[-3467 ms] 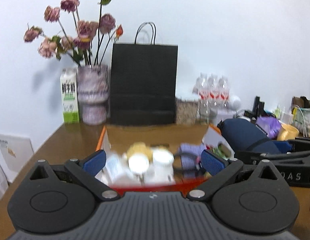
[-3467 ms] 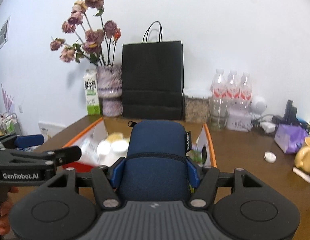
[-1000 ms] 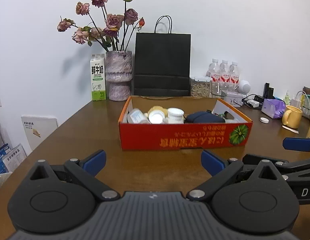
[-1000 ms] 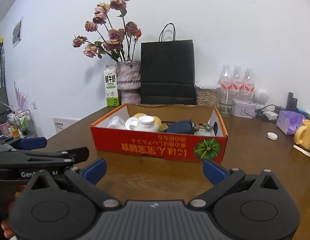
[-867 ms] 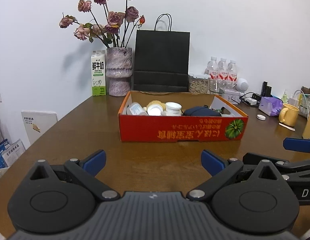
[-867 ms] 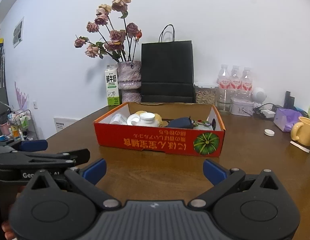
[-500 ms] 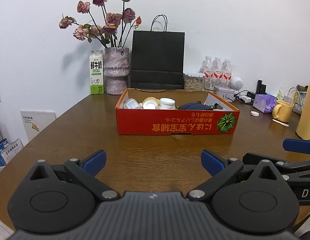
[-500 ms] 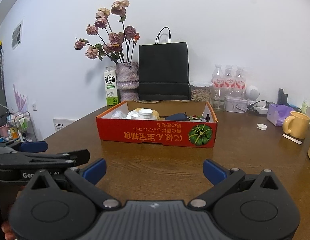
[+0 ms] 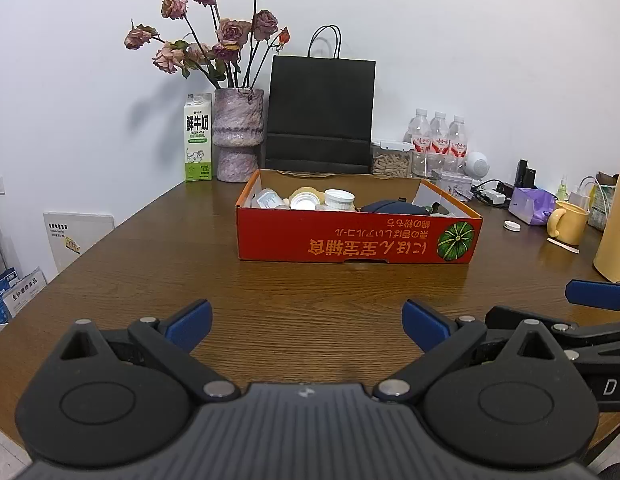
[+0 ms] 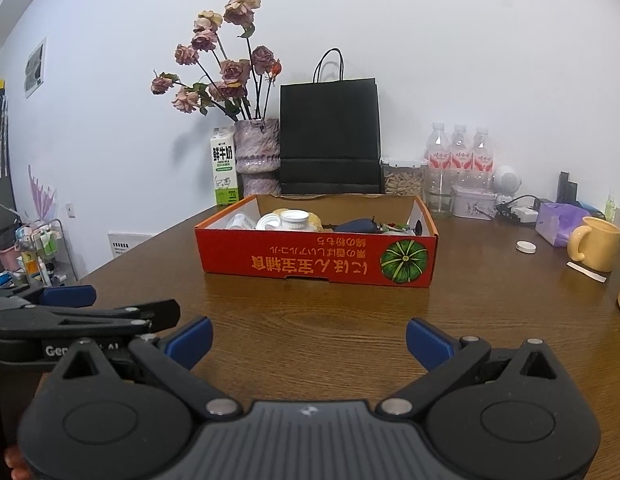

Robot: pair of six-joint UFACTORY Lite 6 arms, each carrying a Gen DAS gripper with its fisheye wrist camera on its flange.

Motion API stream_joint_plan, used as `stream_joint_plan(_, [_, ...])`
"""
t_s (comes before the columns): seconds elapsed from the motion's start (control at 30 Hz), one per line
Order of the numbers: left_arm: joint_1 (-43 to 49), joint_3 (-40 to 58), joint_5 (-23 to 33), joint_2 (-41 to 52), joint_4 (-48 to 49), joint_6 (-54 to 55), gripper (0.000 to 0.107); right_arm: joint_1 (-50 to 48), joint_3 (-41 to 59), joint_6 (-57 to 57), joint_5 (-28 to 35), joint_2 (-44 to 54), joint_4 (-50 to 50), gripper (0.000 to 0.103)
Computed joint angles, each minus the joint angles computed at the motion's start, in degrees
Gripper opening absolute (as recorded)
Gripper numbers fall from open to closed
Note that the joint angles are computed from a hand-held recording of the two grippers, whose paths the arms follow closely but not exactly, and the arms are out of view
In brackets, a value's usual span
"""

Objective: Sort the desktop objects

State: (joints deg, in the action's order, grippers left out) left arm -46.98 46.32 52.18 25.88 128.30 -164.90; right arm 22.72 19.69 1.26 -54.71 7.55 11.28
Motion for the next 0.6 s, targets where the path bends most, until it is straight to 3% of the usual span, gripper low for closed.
stream_joint_plan(0.6, [0.29, -0.2, -0.34, -0.27, 0.22, 0.11, 0.103, 0.03, -0.07, -0.18, 0.16, -0.22, 0.14, 0.103])
